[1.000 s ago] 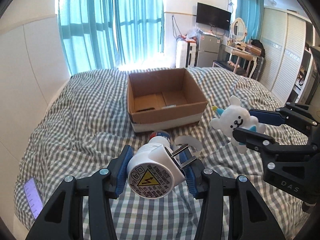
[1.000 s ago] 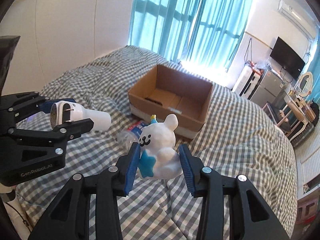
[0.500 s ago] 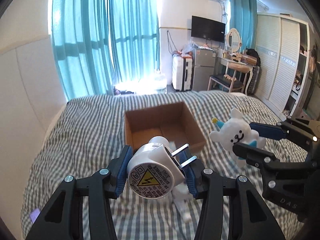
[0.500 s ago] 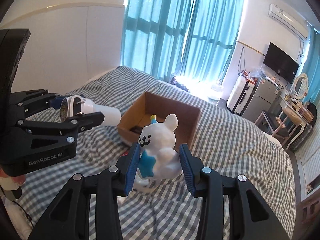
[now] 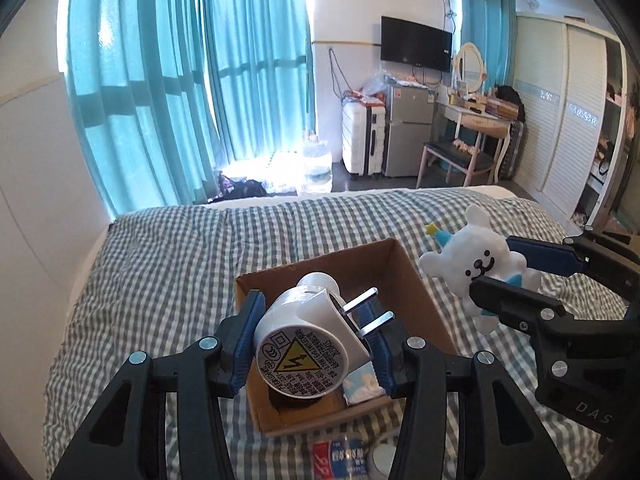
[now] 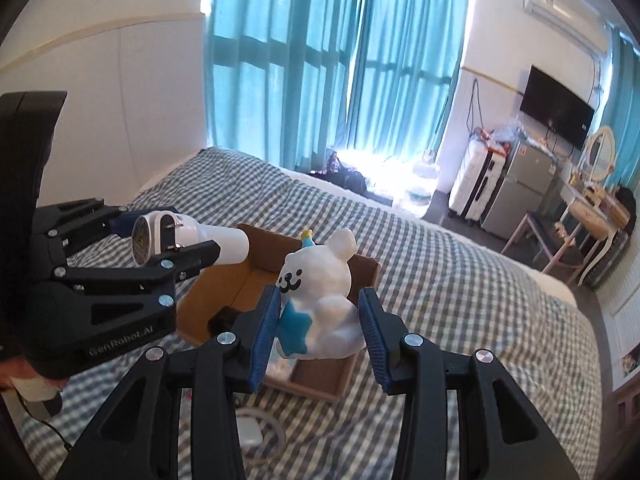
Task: Organize objects
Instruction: 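Carry the plug adapter and bear figurine over the box and release both, then withdraw both tools from the box toward the remaining items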
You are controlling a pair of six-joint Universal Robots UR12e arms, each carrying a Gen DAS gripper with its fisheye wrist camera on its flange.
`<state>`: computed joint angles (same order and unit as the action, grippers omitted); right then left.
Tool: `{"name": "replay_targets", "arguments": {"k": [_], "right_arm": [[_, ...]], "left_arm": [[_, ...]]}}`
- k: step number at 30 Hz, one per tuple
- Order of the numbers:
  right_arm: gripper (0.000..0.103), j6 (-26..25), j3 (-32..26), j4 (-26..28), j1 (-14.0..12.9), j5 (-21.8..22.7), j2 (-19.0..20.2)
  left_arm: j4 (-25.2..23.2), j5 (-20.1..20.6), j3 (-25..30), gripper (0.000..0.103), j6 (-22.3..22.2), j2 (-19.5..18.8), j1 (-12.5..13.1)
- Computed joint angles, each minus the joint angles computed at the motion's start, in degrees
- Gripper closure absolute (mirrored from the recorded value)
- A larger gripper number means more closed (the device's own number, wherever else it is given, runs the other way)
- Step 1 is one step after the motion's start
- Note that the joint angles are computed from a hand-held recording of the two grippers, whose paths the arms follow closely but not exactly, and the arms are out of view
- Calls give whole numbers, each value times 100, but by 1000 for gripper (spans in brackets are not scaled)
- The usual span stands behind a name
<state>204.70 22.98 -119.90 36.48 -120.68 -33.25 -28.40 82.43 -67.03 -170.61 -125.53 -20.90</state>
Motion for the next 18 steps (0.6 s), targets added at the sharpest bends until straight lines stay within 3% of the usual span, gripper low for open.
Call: {"name": "replay_targets", "arguments": {"k": [9, 12, 14, 15, 18], "right_arm": [[64, 223, -1295, 738, -297, 449, 927], [66, 316, -1134, 676, -340, 541, 934], [72, 391, -1298, 759, -384, 647, 1062], [89, 425, -1334, 775, -393, 672, 1100], [92, 412, -1571, 948, -429, 713, 1266]], "left_arm": [[-433, -52, 625, 53, 312, -655, 42], [-544, -67, 714, 53, 309, -796, 61], [-657, -106, 783, 53, 288, -887, 77], [-694, -104, 811, 53, 286, -921, 77], [-828, -81, 927, 53, 302, -1047, 78]]}}
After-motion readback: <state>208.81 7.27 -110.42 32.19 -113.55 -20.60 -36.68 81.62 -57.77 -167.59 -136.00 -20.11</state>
